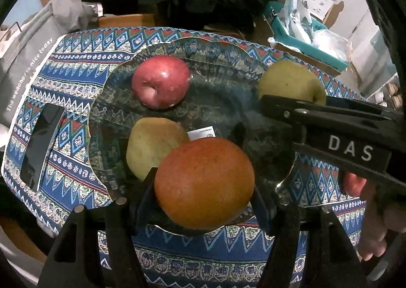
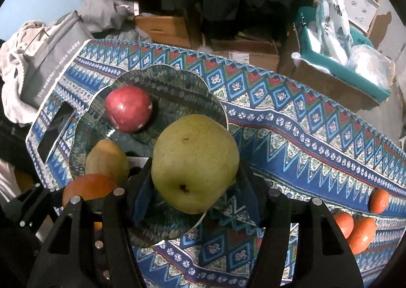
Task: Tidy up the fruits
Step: 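Lower the orange onto the plate with the left tool while the right tool releases the pear there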
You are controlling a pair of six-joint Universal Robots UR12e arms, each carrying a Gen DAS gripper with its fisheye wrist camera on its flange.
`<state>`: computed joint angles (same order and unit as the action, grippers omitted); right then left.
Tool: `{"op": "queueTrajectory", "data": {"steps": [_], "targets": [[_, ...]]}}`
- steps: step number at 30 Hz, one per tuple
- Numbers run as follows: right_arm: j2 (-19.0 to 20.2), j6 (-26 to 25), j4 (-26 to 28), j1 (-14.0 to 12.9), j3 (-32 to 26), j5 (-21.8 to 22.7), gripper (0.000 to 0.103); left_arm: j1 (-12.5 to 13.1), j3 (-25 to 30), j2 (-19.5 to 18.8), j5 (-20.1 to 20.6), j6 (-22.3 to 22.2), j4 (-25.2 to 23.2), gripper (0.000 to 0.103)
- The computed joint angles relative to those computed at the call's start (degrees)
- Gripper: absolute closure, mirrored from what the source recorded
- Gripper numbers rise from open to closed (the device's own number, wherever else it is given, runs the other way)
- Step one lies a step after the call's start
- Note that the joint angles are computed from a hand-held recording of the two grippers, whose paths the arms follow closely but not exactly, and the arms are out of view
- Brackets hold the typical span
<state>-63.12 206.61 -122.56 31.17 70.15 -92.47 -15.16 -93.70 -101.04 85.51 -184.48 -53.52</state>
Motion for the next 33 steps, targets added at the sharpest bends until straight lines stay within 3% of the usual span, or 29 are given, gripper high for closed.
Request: {"op": "queueTrajectory", "data": {"steps": [6,9,17,33], "targets": [[-0.1,0.7,-0.1,-0.3,0.2,1.6,0.039,0.2,0.2,-0.1,-1.6,-0.1,-1.3,0.034],[-0.8,0.9,-3.1,-0.5,1.1,2.8,0.039,0.4,0.1,-0.1,-3.5,-0.5,-1.5,0.032],[-2.0,2.0,-4.1,-0.6,1.4,1.3,0.039,0.1,-0.1,0.5,-3.0,-1.4,1.4,0.028],[-6.7,2.8,-1.3,0.8,3.8,-10.0,0.035,-1.9,0.8,1.4,0.3,-0.3,4.9,0.026]]}}
